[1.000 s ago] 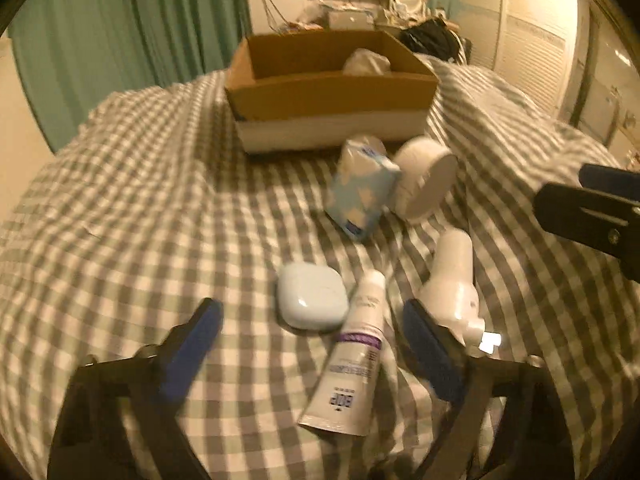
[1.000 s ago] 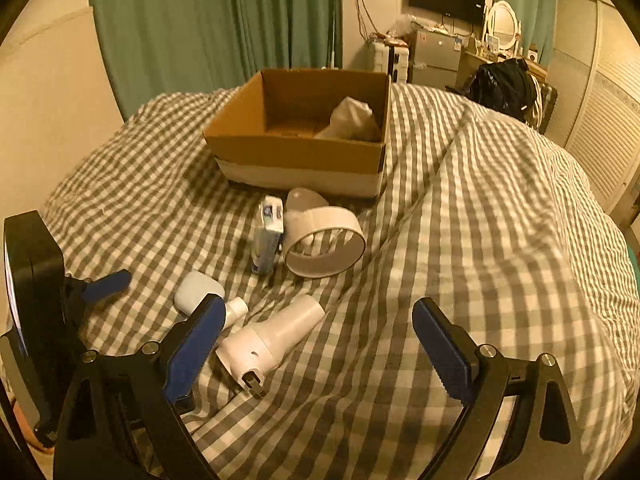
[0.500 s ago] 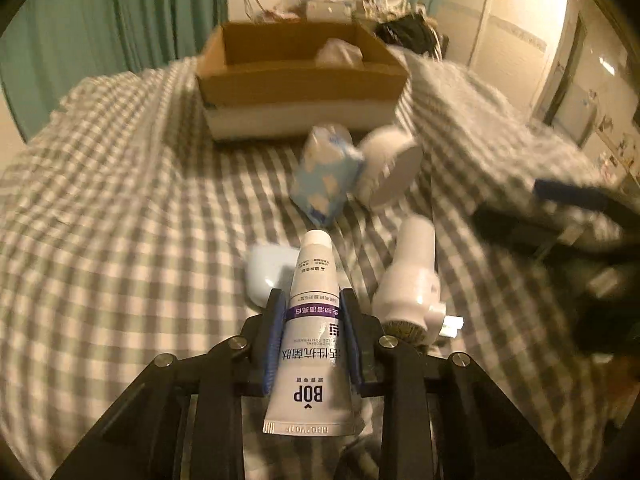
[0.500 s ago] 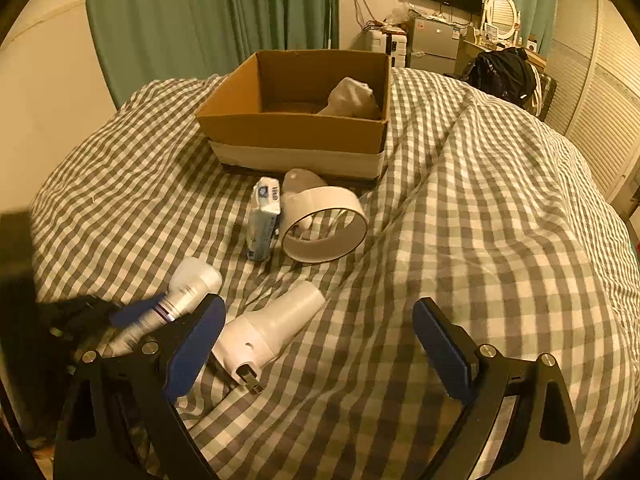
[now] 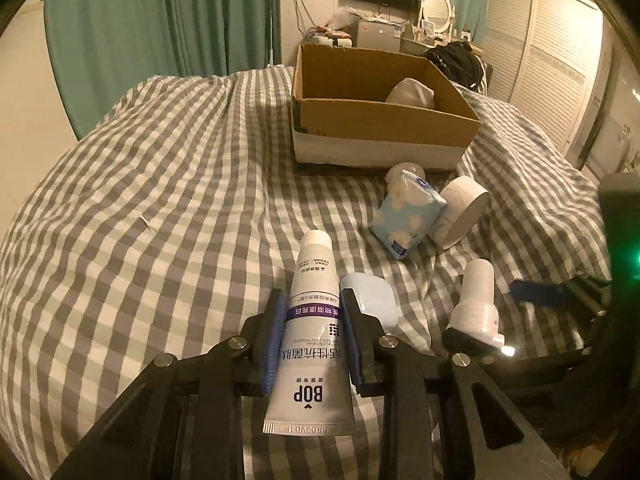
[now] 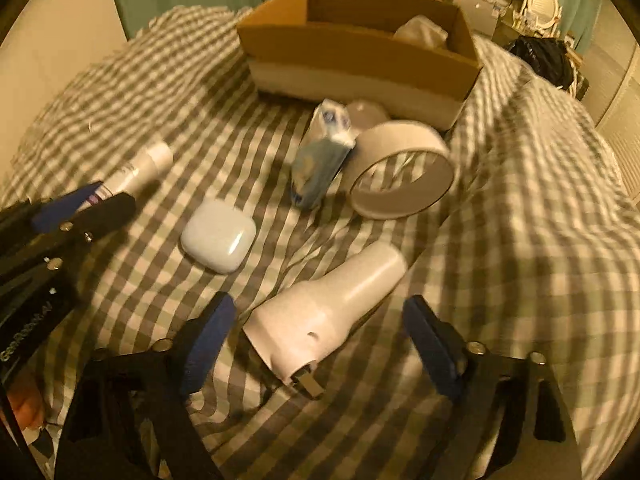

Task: Organize objects
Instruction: 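Grasp the BOP toothpaste tube with the left tool while the right tool grasps the white cylindrical device, then carry the tube and white device into the box and open both tools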

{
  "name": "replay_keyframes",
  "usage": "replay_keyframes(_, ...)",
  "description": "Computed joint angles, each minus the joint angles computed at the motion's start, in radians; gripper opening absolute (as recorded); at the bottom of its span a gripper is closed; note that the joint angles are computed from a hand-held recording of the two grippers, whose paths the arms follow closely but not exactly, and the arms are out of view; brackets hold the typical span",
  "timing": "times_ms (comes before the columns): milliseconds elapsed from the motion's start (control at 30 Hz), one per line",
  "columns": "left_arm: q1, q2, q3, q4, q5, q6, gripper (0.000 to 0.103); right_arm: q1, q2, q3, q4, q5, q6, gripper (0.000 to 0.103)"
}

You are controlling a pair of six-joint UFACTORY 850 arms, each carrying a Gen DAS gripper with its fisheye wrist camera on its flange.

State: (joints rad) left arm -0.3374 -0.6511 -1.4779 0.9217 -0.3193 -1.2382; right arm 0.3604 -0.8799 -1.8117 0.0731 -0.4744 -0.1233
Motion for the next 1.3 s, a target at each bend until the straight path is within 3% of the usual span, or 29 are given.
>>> replay_keyframes(67,0.002,0.006,0.013,0.005,0.009,-0.005,0.028,-0.001,-0.025,-0.03,0.02,-0.04,-0.014,0.072)
replay_keyframes(300,0.009,-0.005,0.006,-0.042,0.011,0.026,0.028,-0.007,-0.097,-0.124,0.077,-0.115,-0.028,0.072)
replay_keyframes(367,0.008,-0.009,0.002,-0.052,0.008,0.035,0.028,-0.01,-0.124,-0.159,0.11,-0.144,-0.05,0.058)
replay_keyframes(400,0.007,-0.009,0.001,-0.049,0.004,0.032,0.028,-0.009,-0.127,-0.162,0.109,-0.145,-0.048,0.058)
replay_keyframes(733,0.006,0.012,0.006,-0.045,0.004,0.026,0.028,-0.009,0.028,0.041,0.215,0.064,-0.206,0.057)
replay_keyframes(933,0.015,0.025,-0.044,-0.109,0.024,0.109,0.028,-0.017,0.106,0.068,0.365,0.104,-0.388,0.057)
replay_keyframes(1133,0.034,-0.009,-0.199,-0.221,0.021,0.269,0.028,-0.026,0.097,-0.063,0.356,0.096,-0.411,0.057)
replay_keyframes(1300,0.043,-0.097,-0.41,-0.252,-0.034,0.354,0.028,-0.05,-0.008,-0.328,0.331,0.029,-0.388,0.057)
